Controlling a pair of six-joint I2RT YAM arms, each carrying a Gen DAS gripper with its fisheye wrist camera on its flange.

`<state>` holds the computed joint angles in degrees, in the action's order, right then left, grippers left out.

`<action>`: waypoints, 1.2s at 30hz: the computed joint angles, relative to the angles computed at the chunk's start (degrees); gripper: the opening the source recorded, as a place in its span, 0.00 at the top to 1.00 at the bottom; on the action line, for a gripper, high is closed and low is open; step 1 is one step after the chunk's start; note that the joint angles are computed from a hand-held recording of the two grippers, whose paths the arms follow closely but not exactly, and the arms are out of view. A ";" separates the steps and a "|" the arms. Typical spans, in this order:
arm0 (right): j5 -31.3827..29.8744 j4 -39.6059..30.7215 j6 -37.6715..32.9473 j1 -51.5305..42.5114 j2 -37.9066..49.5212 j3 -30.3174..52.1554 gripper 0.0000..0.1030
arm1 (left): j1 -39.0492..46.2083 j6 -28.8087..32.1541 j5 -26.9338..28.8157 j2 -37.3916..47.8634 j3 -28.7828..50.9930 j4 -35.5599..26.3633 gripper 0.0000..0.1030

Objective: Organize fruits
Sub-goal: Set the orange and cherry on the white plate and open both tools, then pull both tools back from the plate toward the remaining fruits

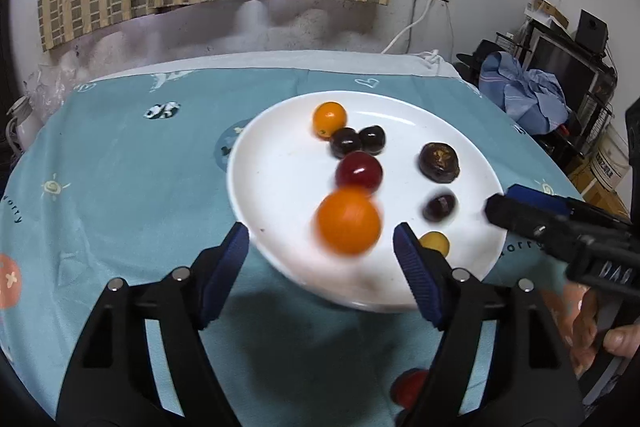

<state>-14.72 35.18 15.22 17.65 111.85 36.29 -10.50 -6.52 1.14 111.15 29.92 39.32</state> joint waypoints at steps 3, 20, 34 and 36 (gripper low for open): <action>-3.32 -0.22 0.85 -0.53 -4.38 -3.36 0.38 | 1.42 -1.42 1.45 -2.78 -3.19 1.30 0.21; -19.37 6.95 7.09 -7.26 -8.62 -19.46 0.34 | -5.70 1.07 -3.12 -0.96 -28.46 23.21 0.06; -20.97 8.23 7.83 -9.12 -6.71 -19.53 0.31 | 26.79 3.59 19.81 -1.20 -26.70 21.44 0.02; -20.93 8.02 7.66 -8.78 -6.68 -19.42 0.30 | 27.40 3.71 21.16 -1.15 -26.75 21.20 0.02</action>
<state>-35.65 43.21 22.88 8.87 105.17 16.87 16.90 -2.81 22.30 110.00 3.17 60.53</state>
